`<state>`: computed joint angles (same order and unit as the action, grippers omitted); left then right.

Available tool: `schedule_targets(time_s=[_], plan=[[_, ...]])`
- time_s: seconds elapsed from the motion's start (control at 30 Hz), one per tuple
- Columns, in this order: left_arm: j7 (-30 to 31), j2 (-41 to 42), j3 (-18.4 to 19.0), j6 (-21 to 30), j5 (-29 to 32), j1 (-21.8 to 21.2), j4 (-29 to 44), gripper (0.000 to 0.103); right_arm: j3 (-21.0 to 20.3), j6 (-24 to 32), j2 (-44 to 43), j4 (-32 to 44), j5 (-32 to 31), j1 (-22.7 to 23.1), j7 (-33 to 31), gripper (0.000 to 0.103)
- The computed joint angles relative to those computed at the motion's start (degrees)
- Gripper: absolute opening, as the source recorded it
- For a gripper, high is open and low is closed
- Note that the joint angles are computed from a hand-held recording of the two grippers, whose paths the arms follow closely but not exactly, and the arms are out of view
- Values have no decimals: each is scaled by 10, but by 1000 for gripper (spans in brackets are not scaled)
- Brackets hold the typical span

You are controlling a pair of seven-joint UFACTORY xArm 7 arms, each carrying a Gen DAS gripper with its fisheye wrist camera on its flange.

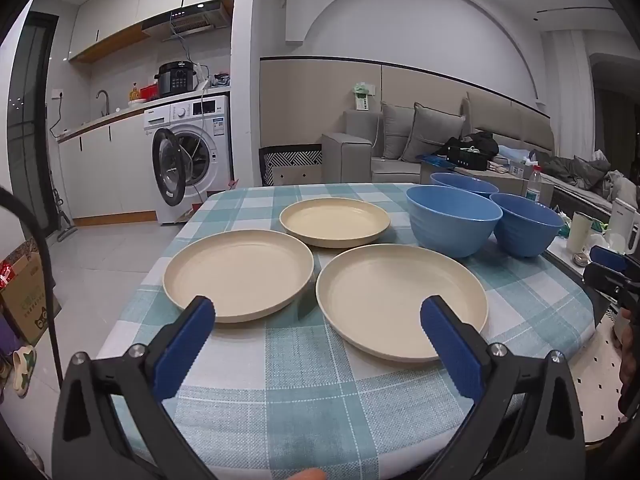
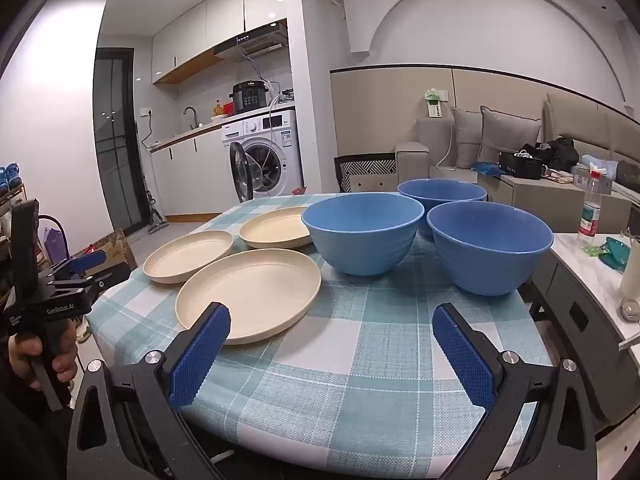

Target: Organize plates and bowls

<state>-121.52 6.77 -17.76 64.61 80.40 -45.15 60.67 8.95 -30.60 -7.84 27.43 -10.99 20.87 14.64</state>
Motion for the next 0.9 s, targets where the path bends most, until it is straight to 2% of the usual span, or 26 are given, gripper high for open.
schedule_targets(time_s=[0.4,0.9], plan=[[-2,8,3,2,3,-3,4,103,-5,-6,7,4,-17,-2,7,103],[-5,12,6,0,7,-4,5,103,5,-20,10,-2,4,-2,-15,103]])
